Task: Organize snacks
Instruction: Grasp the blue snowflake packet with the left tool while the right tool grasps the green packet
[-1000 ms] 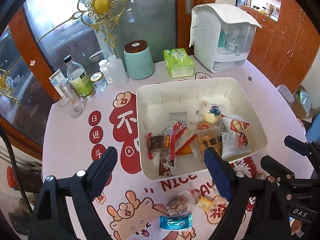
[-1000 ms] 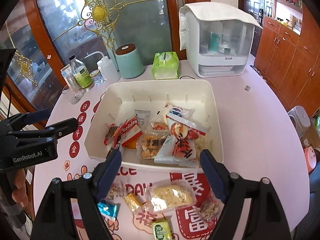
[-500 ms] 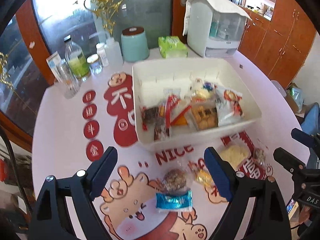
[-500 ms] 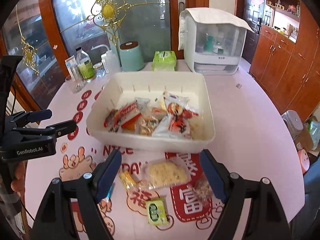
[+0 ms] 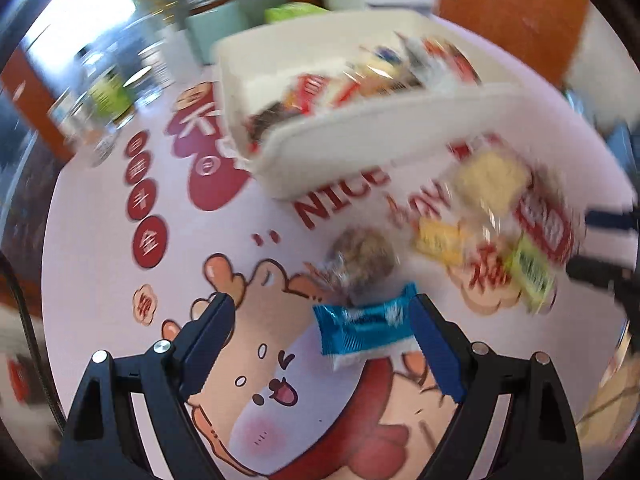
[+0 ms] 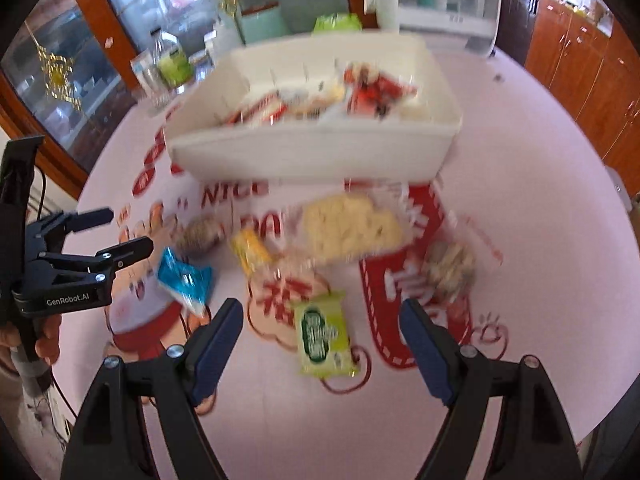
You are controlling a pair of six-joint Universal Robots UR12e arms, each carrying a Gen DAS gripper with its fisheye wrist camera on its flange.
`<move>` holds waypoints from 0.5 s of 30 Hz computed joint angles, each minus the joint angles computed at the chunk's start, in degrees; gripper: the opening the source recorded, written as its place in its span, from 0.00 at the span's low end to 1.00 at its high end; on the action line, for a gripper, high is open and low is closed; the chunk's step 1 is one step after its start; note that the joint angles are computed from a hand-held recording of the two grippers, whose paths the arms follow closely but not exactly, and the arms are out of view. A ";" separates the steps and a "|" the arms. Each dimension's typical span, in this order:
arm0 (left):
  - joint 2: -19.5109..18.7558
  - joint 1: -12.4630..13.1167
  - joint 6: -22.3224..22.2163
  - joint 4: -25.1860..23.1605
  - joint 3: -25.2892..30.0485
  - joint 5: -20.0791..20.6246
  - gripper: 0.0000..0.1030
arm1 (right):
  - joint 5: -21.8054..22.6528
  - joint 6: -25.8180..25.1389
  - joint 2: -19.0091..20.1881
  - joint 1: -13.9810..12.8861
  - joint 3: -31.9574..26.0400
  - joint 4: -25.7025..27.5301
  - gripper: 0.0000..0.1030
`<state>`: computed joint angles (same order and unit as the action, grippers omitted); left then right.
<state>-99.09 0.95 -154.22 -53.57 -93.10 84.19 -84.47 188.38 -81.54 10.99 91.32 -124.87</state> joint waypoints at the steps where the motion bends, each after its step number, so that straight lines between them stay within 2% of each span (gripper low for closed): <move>1: 0.12 -0.22 2.86 0.77 -0.77 0.30 0.85 | 0.12 0.07 0.08 0.04 0.25 0.50 0.79; 3: 0.18 -0.60 8.06 2.21 -1.99 0.99 0.85 | 0.72 0.23 0.17 0.01 0.91 1.37 0.78; 8: -0.34 -1.34 16.99 6.31 -3.76 2.12 0.85 | 1.60 0.30 0.64 -0.03 1.64 2.25 0.78; 12: -0.96 -1.77 21.46 7.34 -3.91 1.63 0.85 | 1.98 0.05 1.20 0.00 1.67 3.14 0.77; 15: -1.51 -2.15 23.45 6.01 -3.38 1.59 0.85 | 2.40 -0.01 1.50 0.02 1.68 3.64 0.76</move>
